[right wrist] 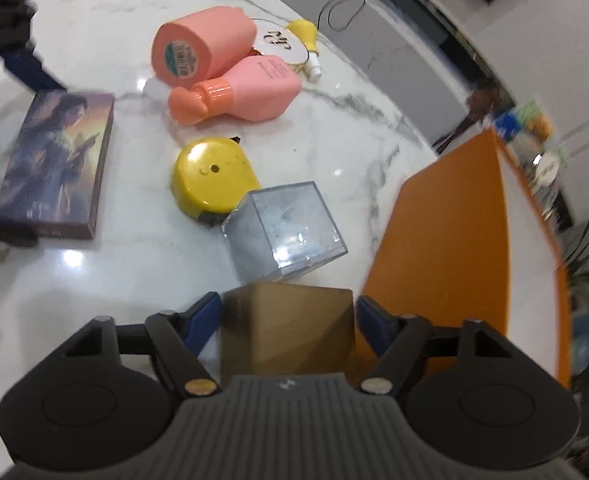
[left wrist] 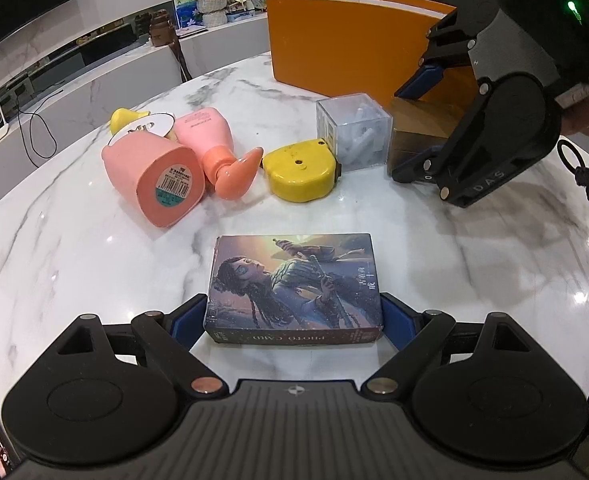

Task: Organize rigid objects
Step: 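Grasp the brown cardboard cube with the right gripper and lift it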

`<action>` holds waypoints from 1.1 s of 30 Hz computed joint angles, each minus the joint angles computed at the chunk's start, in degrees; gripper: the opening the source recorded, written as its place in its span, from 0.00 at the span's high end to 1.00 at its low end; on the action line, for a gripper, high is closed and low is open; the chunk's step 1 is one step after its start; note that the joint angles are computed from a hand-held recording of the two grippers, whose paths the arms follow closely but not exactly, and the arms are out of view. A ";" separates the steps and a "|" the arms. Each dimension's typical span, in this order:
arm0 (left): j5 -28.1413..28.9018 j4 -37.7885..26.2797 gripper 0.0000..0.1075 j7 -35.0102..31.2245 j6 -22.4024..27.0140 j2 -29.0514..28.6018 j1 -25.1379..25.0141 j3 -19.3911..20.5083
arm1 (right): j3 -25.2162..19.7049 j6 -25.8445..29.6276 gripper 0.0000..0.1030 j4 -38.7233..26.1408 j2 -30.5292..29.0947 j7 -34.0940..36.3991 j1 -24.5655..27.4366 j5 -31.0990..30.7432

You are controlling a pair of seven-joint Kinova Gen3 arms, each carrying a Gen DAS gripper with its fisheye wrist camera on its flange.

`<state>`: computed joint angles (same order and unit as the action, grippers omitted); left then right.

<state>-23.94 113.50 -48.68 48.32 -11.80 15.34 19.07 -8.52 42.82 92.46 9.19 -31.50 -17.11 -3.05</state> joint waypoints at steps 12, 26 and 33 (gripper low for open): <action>0.67 0.28 0.04 -0.34 0.49 -0.77 -0.11 0.25 | -0.72 11.30 0.36 -0.67 -3.09 3.60 0.95 -6.56; -3.54 1.38 0.04 5.33 -1.32 -0.03 -0.25 1.78 | 0.88 14.20 0.32 -1.34 -1.91 6.37 2.38 -11.25; -2.40 1.69 0.04 5.06 -2.85 -0.23 -0.16 0.57 | 1.22 19.37 0.36 -5.07 0.60 2.64 3.51 -11.72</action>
<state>-26.33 115.19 -43.62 45.47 -12.03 15.18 19.64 -7.30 62.19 87.39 9.79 -28.86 -13.60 -14.77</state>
